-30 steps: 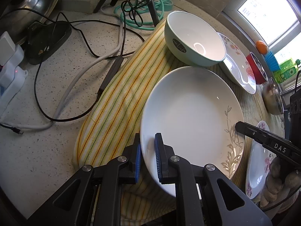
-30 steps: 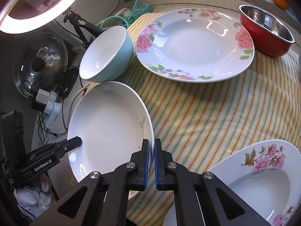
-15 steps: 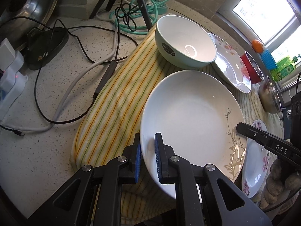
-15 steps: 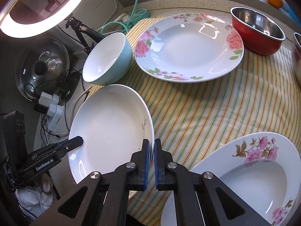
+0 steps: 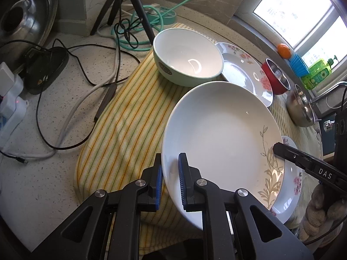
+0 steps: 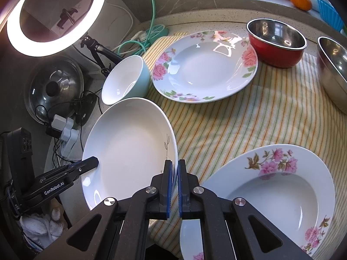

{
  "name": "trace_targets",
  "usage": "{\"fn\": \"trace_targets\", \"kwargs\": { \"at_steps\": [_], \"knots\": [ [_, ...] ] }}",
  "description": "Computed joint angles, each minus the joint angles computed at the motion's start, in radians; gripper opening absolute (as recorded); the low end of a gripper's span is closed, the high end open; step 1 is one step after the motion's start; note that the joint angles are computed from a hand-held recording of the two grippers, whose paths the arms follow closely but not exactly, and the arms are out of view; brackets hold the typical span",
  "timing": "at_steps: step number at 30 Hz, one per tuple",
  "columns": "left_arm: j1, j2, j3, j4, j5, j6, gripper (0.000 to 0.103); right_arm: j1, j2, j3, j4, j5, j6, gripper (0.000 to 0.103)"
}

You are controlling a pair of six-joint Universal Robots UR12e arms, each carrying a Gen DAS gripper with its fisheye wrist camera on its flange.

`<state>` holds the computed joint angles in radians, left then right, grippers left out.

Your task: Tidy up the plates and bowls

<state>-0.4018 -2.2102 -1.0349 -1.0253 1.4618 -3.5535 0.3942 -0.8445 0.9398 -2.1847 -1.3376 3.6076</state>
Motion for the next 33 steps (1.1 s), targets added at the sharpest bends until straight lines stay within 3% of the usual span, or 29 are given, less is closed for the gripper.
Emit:
{"fn": "trace_targets", "kwargs": {
  "at_steps": [14,33],
  "knots": [
    [-0.039,-0.043,0.082,-0.023,-0.040,0.088,0.012,-0.022,-0.122,0.186,-0.101,-0.064,0.090,0.005],
    [-0.096,-0.137,0.242,-0.130,-0.106,0.217,0.012,-0.055,-0.261,0.408,-0.171,-0.144,0.233,0.005]
  ]
}}
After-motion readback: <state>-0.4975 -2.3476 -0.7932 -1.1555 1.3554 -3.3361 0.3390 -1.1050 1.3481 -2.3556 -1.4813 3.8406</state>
